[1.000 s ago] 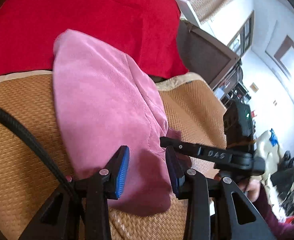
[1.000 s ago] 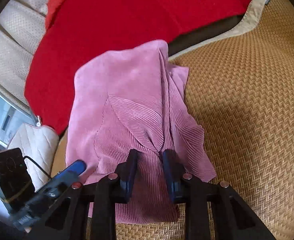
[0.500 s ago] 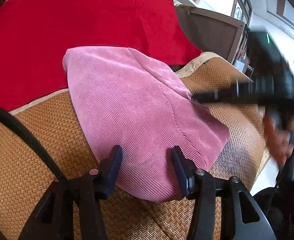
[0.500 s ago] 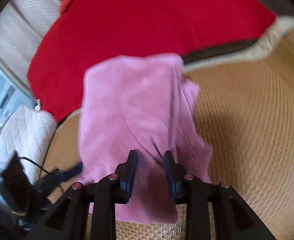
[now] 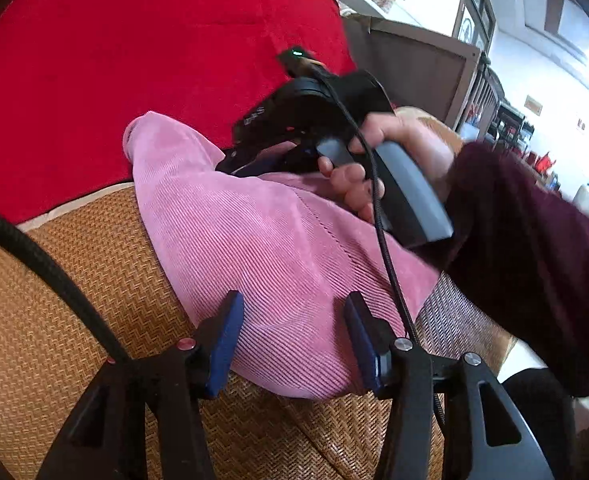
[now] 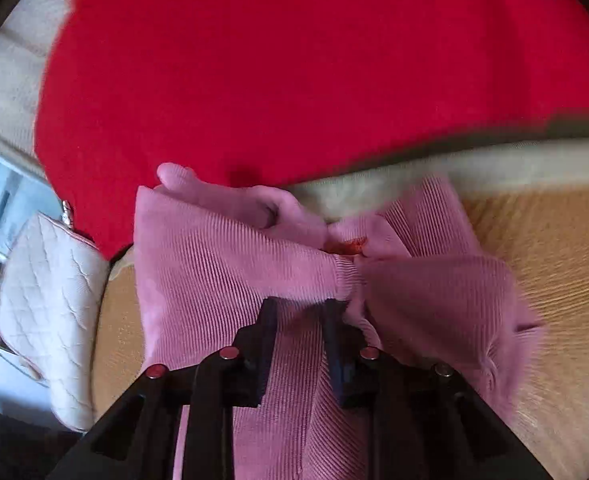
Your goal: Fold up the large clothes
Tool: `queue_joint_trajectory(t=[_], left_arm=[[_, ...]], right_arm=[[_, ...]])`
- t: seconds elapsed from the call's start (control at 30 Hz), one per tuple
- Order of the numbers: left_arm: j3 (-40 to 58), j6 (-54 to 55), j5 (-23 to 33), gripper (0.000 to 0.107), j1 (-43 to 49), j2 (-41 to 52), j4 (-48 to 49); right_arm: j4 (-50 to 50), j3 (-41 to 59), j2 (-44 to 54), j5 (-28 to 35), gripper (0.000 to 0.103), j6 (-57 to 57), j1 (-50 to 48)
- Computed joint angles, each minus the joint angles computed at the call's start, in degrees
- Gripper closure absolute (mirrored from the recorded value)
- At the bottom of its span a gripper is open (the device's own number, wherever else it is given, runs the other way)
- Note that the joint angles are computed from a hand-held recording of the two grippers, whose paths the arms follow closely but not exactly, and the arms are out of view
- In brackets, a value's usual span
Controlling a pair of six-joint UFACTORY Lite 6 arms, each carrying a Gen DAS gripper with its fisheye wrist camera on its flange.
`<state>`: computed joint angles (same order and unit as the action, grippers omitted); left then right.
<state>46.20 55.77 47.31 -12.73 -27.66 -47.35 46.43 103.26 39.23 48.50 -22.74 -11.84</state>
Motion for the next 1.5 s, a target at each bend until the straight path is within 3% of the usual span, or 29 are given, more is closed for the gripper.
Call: queue_joint_trajectory(t=[0.17,0.33,0.53,0.67,0.73,0.87,1.17,1.23,1.33,1.5], left_arm=[[1.20,5.11,6.19,0.047,5.07,1.00,-4.51],[2.96,6.94,12.01,0.045,11.13,1.38,-5.08],[5.67,4.80,6.95,0.043,18.08,5.80,-7.70],[6.06,0.23,-1.20,0.043,13.41,8.73,-5.90],[5.39,-4.27,-7.20,0.043,7.41,9.19,-1.65],[5.47,-11.75,-13.12,0.040,1.24,11.07,5.47],[7.22,-28.46,-18.50,0.036,-5.90,9.89,22.76],[6.69,-30.90,-19.36,0.034,-7.10,9.36,25.46],[5.81,-31.49,-18.93,0.032,-6.46,8.10,26.49],[5.35,-33.06,-19.73,0.029,-6.21,7.52,28.32]], right_arm=[[9.92,-12.62,-8.80,-3.30,0.081,-9.82,-3.19],[15.38,-25.34,-22.66,-2.36,0.076,-15.82,-7.67],[14.92,-43.53,-42.57,1.46,0.076,-21.81,-14.54],[16.19,-55.59,-57.92,5.60,0.076,-24.34,-19.62],[14.51,-58.50,-61.38,3.73,0.076,-22.33,-17.88],[7.14,-64.60,-62.99,-9.18,0.076,-14.62,-7.63],[3.52,-61.55,-71.69,-0.65,0.077,-8.51,-12.67],[0.52,-63.49,-73.82,-1.12,0.077,-5.43,-10.34],[-5.91,-67.00,-72.95,-7.08,0.077,-1.52,-3.61],[-5.33,-61.77,-72.38,-1.87,0.077,-1.85,-7.76]])
